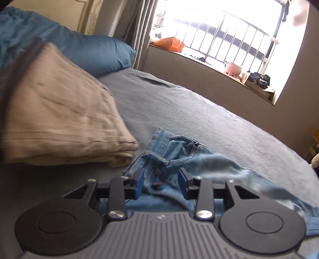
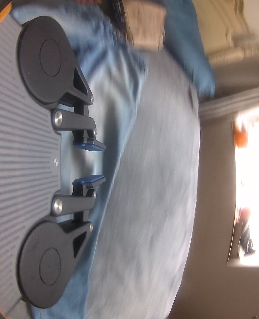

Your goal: Fold clothes

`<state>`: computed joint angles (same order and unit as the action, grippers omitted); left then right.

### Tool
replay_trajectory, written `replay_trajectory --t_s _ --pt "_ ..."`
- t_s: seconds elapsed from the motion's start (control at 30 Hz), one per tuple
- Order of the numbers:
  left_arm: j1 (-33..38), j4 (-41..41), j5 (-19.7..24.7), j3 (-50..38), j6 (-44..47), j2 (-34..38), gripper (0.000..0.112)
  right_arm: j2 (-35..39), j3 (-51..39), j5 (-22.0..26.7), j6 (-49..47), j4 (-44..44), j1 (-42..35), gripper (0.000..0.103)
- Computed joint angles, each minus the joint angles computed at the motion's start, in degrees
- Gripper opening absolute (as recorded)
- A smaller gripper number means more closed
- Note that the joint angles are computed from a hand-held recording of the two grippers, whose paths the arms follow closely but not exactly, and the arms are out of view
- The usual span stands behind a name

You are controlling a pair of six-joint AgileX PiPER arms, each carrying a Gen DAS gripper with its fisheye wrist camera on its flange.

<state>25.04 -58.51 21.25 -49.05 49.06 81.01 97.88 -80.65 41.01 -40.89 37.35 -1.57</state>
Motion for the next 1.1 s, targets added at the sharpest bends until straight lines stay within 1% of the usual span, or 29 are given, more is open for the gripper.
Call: replay_trajectory --t_s 0.07,0.17,0.23,0.3,0.37,0.47,0.53,0.6,0.67,0.8,0.83,0.93,1.03,1.1 --pt "5.2 1.9 5.5 2.4 -0.5 -4.8 0.049 -1.6 0.0 3.6 -1.8 3.1 2.3 0.030" --pt "14.2 6.6 14.8 5.1 -3.0 -9.9 0.051 -4.0 0.9 7.8 -3.6 5.3 7.3 0.031" --pt "19.9 9.0 19.6 6.6 -3.1 -11.8 0.051 -5.5 2.2 9.9 -6.0 6.3 10.9 0.031" --pt "24.2 10.7 22.4 8.6 -3.2 -13.1 0.051 -6.1 3.2 12.1 -8.4 7.2 14.6 0.031" --pt "28.3 9.8 25.0 10.6 -1.4 -13.3 0.051 -6.5 4.1 14.3 -10.6 8.0 18.4 0.031" --pt "31.3 8.0 26.6 12.7 0.7 -12.0 0.051 -7.6 6.1 18.2 -15.0 8.3 23.8 0.031" --pt "32.6 7.4 27.5 13.7 1.7 -11.1 0.051 -8.8 7.8 19.0 -17.4 6.4 27.8 0.031" --pt "33.8 6.1 28.2 14.9 3.3 -10.5 0.051 -10.7 9.8 18.6 -18.6 2.6 31.8 0.031" --pt "34.0 5.2 27.9 15.9 4.7 -10.3 0.051 -12.3 12.1 16.7 -19.8 -1.3 35.7 0.031" --pt "32.4 4.7 25.6 17.4 5.4 -11.1 0.050 -14.7 15.8 10.6 -18.9 -9.6 43.3 0.031" --pt "31.9 4.8 25.2 17.5 4.9 -11.3 0.047 -15.2 16.7 9.3 -19.3 -10.7 44.5 0.031" --pt "30.1 5.1 23.6 17.6 3.5 -11.4 0.034 -15.4 18.3 6.1 -20.2 -14.7 47.8 0.031" --pt "29.1 5.2 22.5 17.9 2.6 -11.5 0.032 -15.9 20.7 1.2 -15.8 -23.5 52.5 0.031" --pt "28.8 5.4 22.1 18.1 2.3 -11.8 0.032 -15.5 21.2 -0.1 -11.2 -28.8 54.5 0.029"
